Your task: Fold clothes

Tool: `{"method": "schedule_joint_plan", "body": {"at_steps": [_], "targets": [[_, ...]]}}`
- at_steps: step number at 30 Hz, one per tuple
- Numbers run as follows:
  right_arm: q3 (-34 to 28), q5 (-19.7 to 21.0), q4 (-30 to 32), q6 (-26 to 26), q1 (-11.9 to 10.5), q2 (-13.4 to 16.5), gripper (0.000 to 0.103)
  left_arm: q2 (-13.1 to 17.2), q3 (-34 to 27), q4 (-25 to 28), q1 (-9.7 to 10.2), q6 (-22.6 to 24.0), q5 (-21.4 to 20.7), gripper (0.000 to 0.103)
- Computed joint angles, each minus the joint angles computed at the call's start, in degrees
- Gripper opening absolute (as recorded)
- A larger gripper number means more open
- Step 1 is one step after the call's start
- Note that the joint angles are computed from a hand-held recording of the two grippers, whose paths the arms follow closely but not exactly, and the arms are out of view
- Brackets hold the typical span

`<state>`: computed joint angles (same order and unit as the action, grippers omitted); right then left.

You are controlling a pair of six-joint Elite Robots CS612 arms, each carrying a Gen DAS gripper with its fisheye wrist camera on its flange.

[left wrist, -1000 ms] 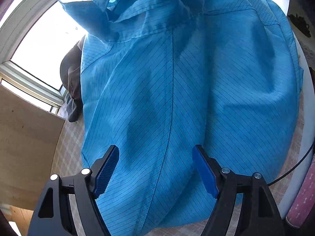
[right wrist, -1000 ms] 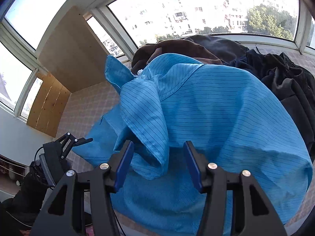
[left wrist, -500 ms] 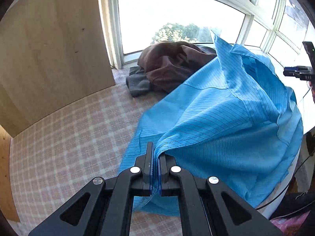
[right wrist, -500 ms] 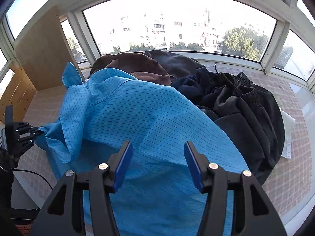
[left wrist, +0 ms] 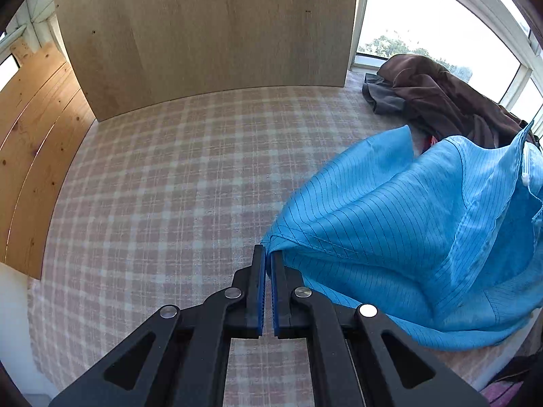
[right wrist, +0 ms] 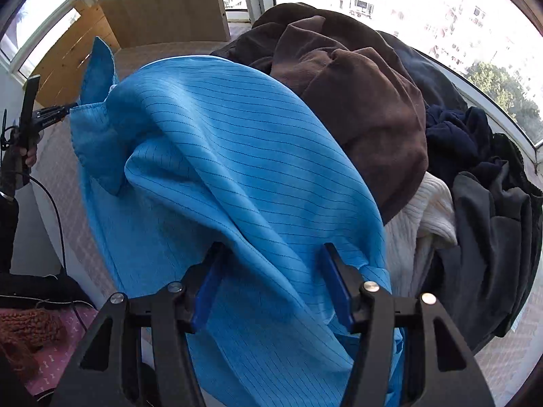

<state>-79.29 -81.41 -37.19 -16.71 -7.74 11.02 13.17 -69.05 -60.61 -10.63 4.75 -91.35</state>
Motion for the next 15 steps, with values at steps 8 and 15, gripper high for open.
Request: {"method": "schedule_joint_plan", "body": {"at_steps": [8,15], "targets": [[1.4,-4.6,-8.5,-6.7,2.9,-0.9,0.059,0.3,-1.7,-0.4,0.38,0.2,-2.0,0.002],[5.7,-7.9,-11.1,-7.5,4.8,0.1,0.056,0.1,-1.7,-1.6,-0.06,2.0,-1.4,0.002]]}}
